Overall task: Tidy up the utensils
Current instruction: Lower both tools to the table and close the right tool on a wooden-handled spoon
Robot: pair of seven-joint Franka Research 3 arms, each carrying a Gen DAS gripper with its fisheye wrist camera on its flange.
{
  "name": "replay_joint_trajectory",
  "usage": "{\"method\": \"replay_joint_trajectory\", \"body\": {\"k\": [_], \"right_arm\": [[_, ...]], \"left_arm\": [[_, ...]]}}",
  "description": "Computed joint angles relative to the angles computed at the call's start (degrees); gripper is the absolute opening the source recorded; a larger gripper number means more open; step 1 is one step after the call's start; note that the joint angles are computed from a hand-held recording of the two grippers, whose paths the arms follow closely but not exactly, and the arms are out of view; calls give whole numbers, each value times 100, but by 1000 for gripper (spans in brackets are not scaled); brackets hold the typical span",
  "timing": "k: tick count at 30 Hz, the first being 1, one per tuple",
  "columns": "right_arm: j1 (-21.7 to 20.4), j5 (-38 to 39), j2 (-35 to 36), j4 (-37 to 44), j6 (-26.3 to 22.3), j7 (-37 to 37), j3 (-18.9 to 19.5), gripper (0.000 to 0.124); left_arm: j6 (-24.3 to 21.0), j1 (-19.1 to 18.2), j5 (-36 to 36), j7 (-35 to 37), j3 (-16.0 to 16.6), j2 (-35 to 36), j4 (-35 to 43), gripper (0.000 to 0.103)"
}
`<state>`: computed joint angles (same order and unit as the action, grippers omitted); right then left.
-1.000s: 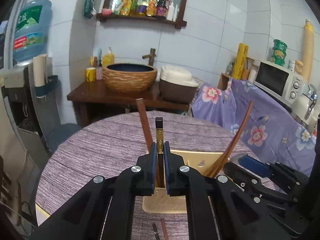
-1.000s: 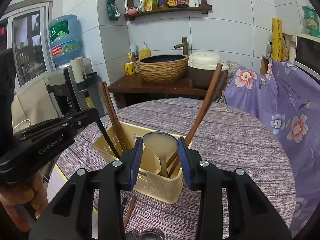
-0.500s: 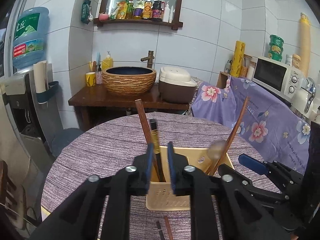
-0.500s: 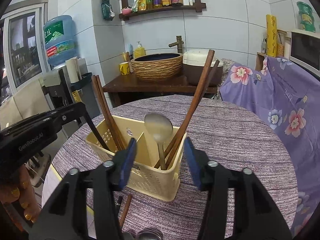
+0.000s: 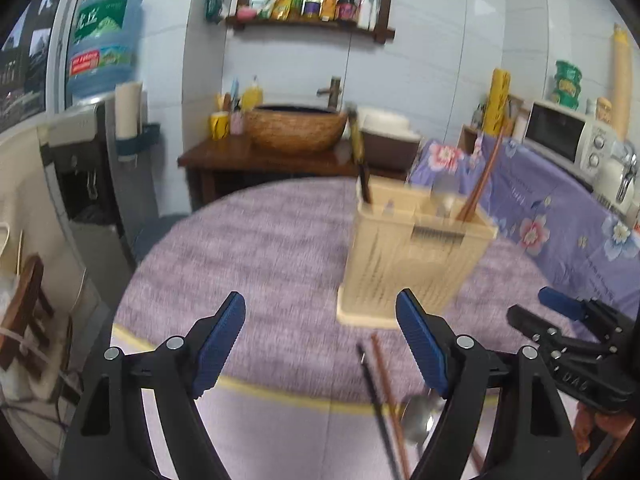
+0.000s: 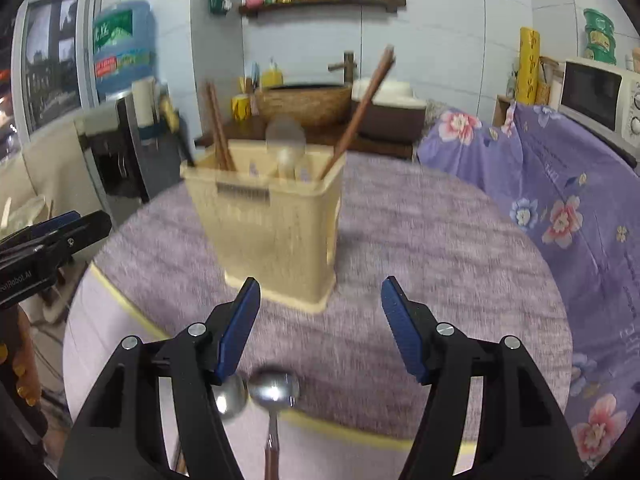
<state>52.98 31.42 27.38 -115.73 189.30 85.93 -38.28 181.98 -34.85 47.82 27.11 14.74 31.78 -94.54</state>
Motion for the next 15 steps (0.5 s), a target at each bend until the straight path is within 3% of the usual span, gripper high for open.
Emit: {"method": "replay_joint_trajectory", "body": {"k": [3, 5, 7, 9, 12, 15], "right_arm": [[146, -37, -68, -352, -219, 78, -2, 63], [254, -149, -87, -556, -322, 218, -25, 59], [169, -272, -148, -701, -324, 329, 141, 58], [-93, -412, -247, -834, -303, 400, 494, 55], [-154, -630, -216, -890, -374, 561, 618, 46], [-265, -849, -142, -867, -461, 728, 766, 40]], "left_arm": [[-75, 243, -130, 217, -393, -77, -371, 77], [-123, 249, -163, 269, -447, -108, -580, 76], [-181, 336, -213, 390, -587, -132, -732, 72], [-273, 686, -422, 756, -1043, -132, -849, 67], [-395, 1059, -776, 1281, -1546, -101, -930, 58], [-412, 1139, -1023, 1603, -1714, -59, -964, 55]]}}
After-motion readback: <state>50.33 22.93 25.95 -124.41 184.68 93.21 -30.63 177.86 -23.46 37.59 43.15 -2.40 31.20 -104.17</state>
